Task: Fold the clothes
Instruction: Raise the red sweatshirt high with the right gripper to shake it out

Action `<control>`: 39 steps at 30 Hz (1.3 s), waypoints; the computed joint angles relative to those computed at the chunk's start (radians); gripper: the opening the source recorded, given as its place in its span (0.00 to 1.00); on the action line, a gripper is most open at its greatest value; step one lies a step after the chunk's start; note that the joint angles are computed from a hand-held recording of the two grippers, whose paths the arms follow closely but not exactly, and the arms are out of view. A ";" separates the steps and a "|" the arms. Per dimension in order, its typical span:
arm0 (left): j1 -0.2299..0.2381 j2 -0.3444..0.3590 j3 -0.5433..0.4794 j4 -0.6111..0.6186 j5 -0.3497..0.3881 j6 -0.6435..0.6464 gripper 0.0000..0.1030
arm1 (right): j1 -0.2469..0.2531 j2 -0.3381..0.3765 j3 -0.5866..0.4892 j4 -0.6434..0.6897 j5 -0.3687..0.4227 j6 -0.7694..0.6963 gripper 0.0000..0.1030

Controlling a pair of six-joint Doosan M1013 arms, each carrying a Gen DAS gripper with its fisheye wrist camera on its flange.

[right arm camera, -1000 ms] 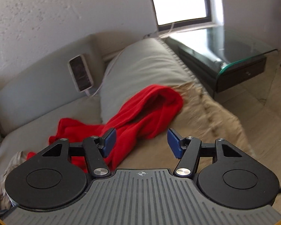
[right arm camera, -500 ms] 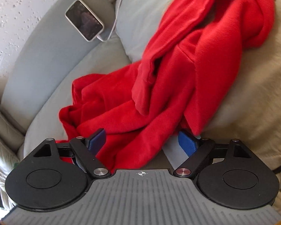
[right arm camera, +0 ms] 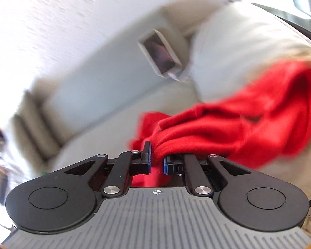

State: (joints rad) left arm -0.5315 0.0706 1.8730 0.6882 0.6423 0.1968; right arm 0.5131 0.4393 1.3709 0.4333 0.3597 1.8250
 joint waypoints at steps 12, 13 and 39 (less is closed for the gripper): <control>-0.094 -0.075 0.086 0.512 -0.079 -0.343 0.97 | 0.068 -0.125 -0.058 0.772 -0.083 -0.986 0.07; -0.098 -0.075 0.087 0.549 -0.085 -0.366 0.98 | 0.072 -0.137 -0.055 0.797 -0.082 -1.012 0.07; -0.046 -0.083 0.015 1.202 0.526 -0.988 0.92 | 0.084 -0.383 0.086 1.631 0.125 -1.956 0.07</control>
